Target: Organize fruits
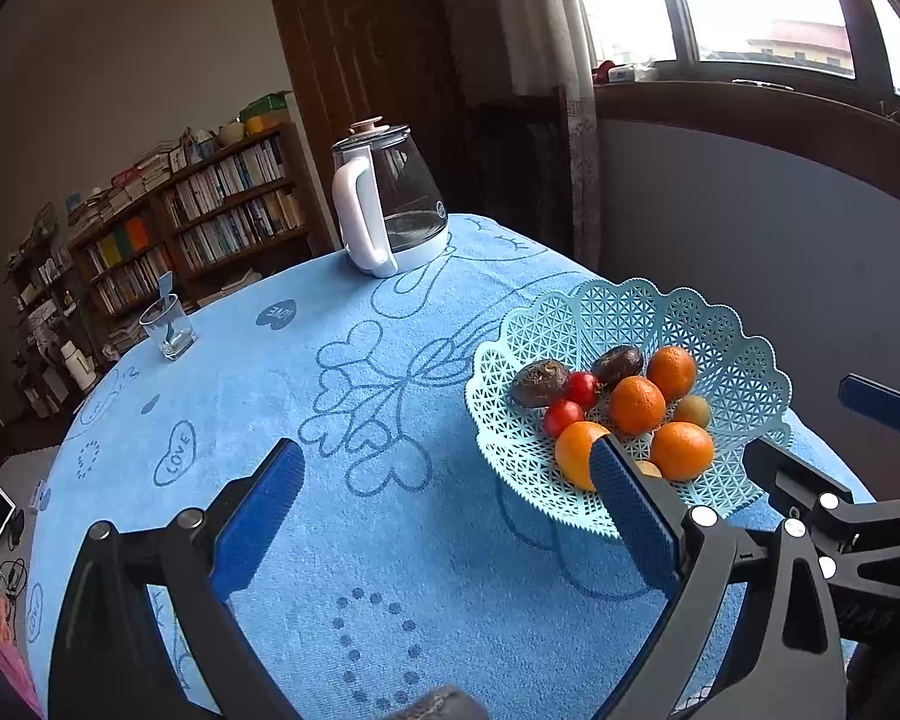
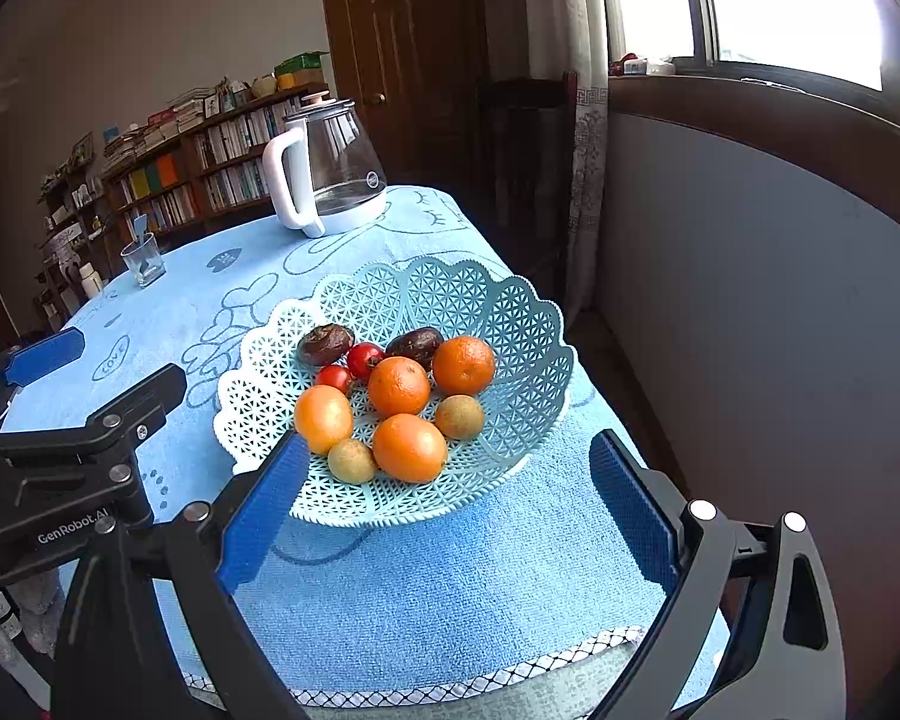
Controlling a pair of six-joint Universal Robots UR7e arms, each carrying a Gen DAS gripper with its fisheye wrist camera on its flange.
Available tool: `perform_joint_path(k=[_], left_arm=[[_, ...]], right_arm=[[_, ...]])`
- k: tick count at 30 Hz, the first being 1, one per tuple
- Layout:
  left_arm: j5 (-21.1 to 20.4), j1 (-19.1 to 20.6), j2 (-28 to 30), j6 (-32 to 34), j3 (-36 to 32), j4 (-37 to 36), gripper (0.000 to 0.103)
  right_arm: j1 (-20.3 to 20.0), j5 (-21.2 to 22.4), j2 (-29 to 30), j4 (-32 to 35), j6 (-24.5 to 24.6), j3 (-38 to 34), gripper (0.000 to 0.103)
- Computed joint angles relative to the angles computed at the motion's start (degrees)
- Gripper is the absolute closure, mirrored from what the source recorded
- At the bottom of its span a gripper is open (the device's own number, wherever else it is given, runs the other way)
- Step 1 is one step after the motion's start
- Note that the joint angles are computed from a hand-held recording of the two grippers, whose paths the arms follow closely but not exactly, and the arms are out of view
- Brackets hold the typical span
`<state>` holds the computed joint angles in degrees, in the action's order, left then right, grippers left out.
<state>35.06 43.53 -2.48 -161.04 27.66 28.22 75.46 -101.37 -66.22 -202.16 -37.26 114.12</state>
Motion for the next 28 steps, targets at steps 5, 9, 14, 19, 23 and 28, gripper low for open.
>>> perform_joint_path(k=[5,9,14,19,23,28], left_arm=[[0.21,0.03,-0.04,0.25,0.15,-0.13,0.008],[0.29,0.06,-0.30,0.58,0.85,-0.75,0.008],[0.13,0.00,-0.56,1.25,1.55,-1.83,0.008],[0.17,0.00,-0.65,1.30,1.70,-1.98,0.008],[-0.30,0.05,0.18,-0.24,-0.02,-0.01,0.008],[-0.65,0.38,-0.14,-2.33,0.21,1.11,0.008]], right_arm=[[0.01,-0.14,0.00,-0.01,-0.29,-0.05,0.007],[0.02,-0.18,0.03,-0.06,-0.27,-0.04,0.007],[0.01,-0.19,0.10,-0.13,-0.22,-0.02,0.007],[0.01,-0.21,0.07,-0.11,-0.14,-0.03,0.007],[-0.12,-0.17,0.33,-0.20,0.09,-0.14,0.007],[-0.06,-0.14,0.55,-0.27,-0.08,-0.05,0.007]])
